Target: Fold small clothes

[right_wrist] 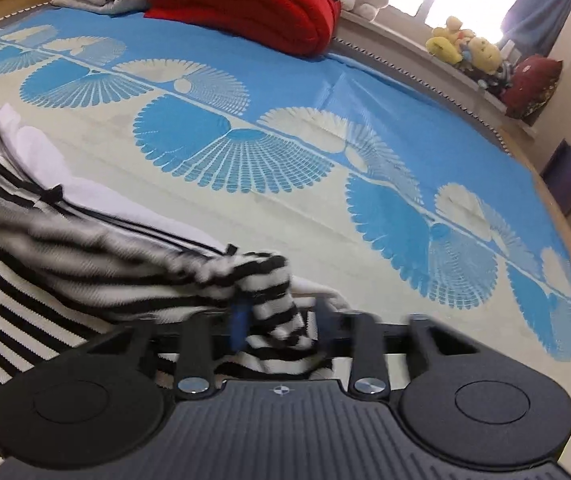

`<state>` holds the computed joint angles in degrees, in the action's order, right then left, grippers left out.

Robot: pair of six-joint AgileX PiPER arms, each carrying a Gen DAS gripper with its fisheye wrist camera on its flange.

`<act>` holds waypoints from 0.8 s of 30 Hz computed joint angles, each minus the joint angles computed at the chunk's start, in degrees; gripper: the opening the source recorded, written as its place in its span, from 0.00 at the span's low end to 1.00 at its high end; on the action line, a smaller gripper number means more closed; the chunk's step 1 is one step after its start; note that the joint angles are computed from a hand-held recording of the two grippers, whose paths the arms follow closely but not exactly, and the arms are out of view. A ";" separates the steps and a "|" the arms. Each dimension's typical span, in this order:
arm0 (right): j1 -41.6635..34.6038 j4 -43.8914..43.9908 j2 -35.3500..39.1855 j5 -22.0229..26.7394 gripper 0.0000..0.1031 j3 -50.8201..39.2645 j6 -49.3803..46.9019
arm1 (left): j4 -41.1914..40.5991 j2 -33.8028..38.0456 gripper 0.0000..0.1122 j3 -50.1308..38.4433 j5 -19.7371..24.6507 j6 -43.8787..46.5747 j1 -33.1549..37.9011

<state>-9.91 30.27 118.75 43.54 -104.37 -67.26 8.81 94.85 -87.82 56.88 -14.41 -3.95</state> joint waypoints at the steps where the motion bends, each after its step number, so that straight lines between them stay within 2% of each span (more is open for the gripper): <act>1: -0.17 0.37 0.61 1.05 0.04 -1.25 0.55 | 0.29 -0.50 0.03 -0.04 -1.04 -1.04 0.44; 5: -2.57 9.65 0.63 -0.62 0.03 -3.87 4.48 | 2.70 -2.68 0.02 0.25 -7.49 -8.88 1.52; 8: -2.98 13.98 0.52 -4.70 0.03 -4.58 8.39 | 11.71 -1.38 0.02 -0.85 -10.56 -14.24 -1.83; 10: -1.89 11.56 1.22 -6.33 0.03 -5.60 12.39 | 14.61 1.19 0.02 -3.10 -9.68 -16.91 -2.82; 12: -0.51 4.60 3.71 -4.79 0.03 -9.70 21.28 | 14.43 4.04 0.03 -5.68 -8.43 -18.11 -2.55; 15: 2.04 -4.41 6.13 -4.28 0.06 -12.75 29.76 | 10.15 8.74 0.05 -10.31 -4.82 -16.88 -1.00; 16: 3.04 -8.83 8.26 -1.52 0.12 -15.99 34.00 | 6.16 10.96 0.12 -12.80 -1.48 -14.34 0.22; 17: 3.70 -12.44 11.21 3.46 0.19 -20.99 37.28 | 1.66 13.79 0.17 -16.07 3.56 -11.07 1.64; 18: 4.74 -17.30 14.40 8.98 0.33 -26.60 40.97 | -0.55 14.96 0.18 -17.12 6.32 -9.44 2.56; 19: 5.36 -20.37 16.41 12.37 0.37 -29.91 42.96 | -0.47 14.52 0.20 -16.77 6.78 -9.44 2.98; 20: 5.30 -21.14 17.02 13.71 0.37 -30.93 43.93 | -0.76 12.94 0.22 -15.23 5.09 -9.49 3.65; 22: 3.64 -17.50 17.26 15.44 0.37 -32.47 43.65 | -4.40 9.24 0.40 -11.77 1.05 -8.16 6.24; 24: 1.44 -13.17 16.17 15.14 0.40 -31.53 42.15 | -9.99 6.83 0.46 -9.41 -0.25 -5.46 9.75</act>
